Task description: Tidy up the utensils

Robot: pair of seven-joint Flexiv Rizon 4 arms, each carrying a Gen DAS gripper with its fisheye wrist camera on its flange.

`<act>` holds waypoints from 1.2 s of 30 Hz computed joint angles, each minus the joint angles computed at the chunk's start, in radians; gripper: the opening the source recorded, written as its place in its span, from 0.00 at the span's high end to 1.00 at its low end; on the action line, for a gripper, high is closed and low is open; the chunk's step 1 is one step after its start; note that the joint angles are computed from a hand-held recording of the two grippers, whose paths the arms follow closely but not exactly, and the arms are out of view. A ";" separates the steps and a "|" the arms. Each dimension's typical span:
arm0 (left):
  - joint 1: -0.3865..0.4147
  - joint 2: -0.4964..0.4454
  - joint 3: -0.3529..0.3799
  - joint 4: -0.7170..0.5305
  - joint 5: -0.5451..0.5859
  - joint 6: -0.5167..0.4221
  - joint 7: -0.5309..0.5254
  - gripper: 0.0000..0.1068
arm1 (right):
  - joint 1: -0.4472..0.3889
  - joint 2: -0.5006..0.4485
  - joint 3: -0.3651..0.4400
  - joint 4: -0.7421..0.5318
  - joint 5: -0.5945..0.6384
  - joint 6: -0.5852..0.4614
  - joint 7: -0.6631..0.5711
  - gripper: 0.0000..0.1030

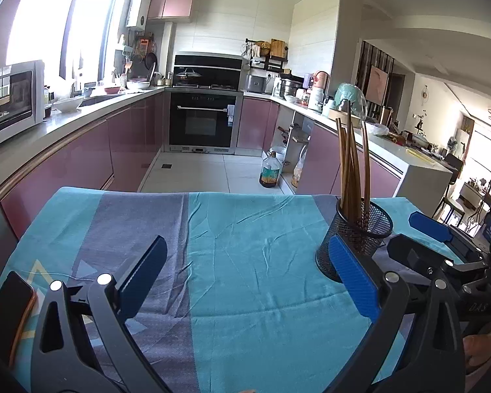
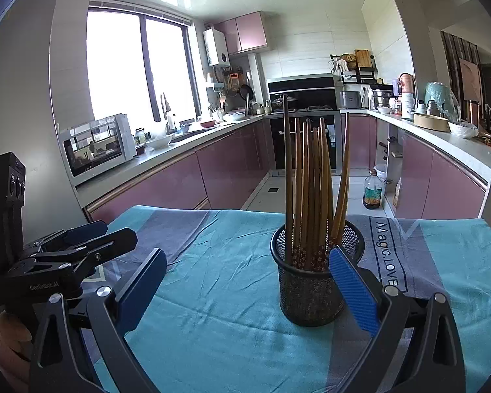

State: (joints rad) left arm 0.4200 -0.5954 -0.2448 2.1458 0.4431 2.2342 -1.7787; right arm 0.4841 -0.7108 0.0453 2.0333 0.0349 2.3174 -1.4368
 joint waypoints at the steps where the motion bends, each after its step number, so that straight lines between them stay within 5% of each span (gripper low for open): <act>1: 0.003 0.003 0.005 0.008 0.004 0.015 0.000 0.09 | 0.007 0.000 -0.002 0.003 0.012 0.012 -0.004 0.07; 21: -0.129 0.028 0.166 0.124 -0.080 0.236 0.024 0.09 | 0.147 -0.001 -0.042 0.018 0.263 0.127 -0.167 0.07; 36: -0.151 0.031 0.178 0.148 -0.116 0.278 0.033 0.09 | 0.164 0.008 -0.026 0.021 0.322 0.158 -0.214 0.07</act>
State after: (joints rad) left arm 0.2694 -0.5644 -0.0667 2.2942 0.3269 2.5126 -1.7461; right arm 0.6485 -0.7031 0.0191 2.0543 0.3567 2.4750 -1.6503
